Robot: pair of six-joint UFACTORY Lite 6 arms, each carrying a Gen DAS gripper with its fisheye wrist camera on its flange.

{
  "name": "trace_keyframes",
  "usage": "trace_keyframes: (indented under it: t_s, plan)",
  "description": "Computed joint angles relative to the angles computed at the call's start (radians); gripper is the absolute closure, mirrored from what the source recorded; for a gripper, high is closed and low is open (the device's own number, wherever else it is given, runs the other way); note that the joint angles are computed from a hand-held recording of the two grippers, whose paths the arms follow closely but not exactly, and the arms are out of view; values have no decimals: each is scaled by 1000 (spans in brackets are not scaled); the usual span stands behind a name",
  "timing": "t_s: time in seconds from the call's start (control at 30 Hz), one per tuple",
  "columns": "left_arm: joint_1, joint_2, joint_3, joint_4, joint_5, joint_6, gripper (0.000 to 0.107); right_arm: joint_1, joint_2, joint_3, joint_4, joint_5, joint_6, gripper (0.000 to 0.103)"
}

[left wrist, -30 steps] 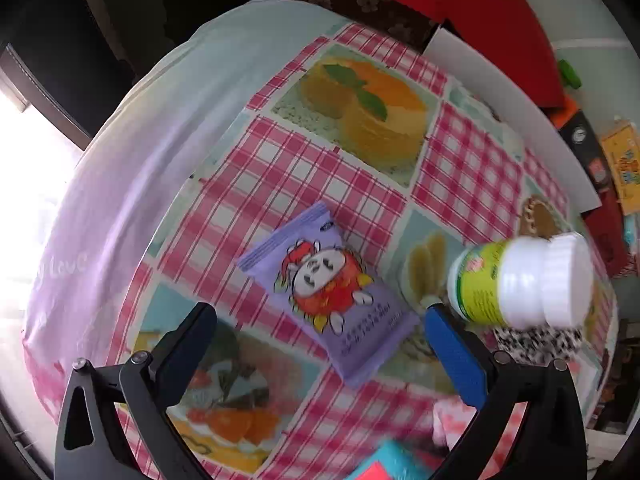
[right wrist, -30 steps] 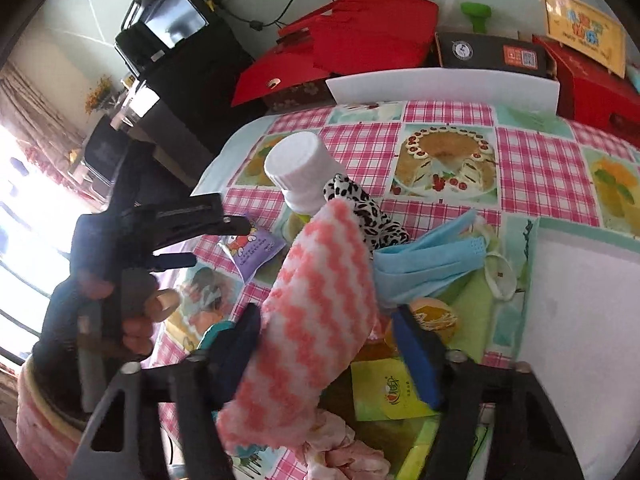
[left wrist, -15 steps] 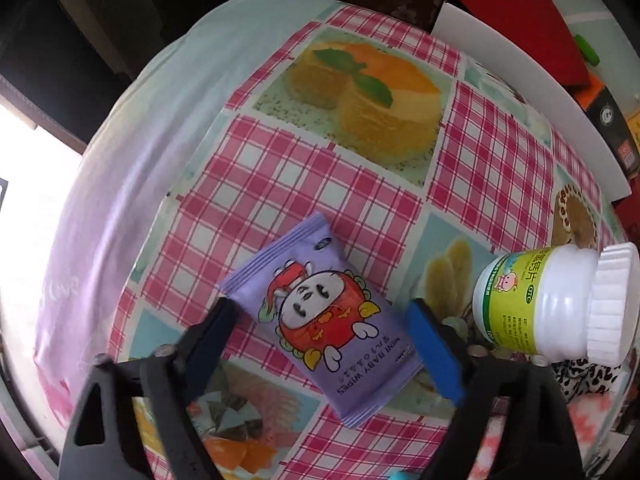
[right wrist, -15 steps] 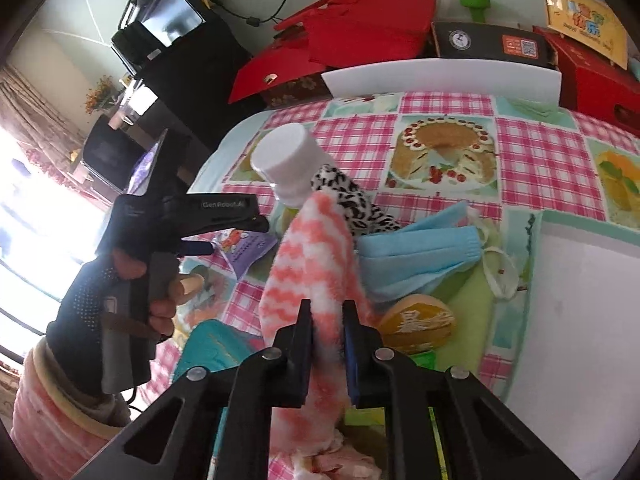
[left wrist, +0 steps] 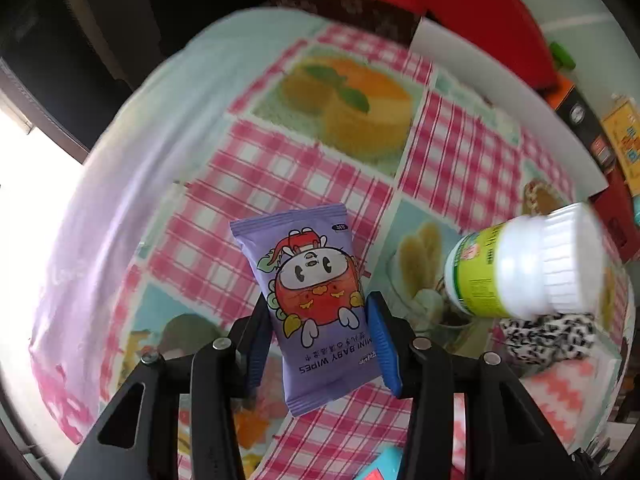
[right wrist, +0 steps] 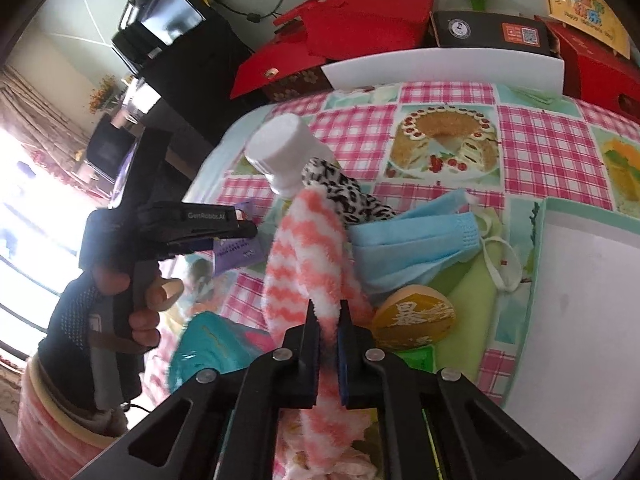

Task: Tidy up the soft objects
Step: 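Carry the purple packet with the left tool while the right tool carries the towel over the tray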

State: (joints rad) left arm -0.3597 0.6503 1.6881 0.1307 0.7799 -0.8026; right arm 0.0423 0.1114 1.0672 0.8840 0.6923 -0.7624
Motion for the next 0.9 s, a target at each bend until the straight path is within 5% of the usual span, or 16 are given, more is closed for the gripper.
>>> trace_keyframes:
  t_s: [0.5,0.9]
  plan:
    - [-70,-547,-364,160,-34,-230,61,-159,-66,-14,301,288,-211,96]
    - [-308,-629,-223,389,116,-455,61,-324,-251,2,398,481,-238,96]
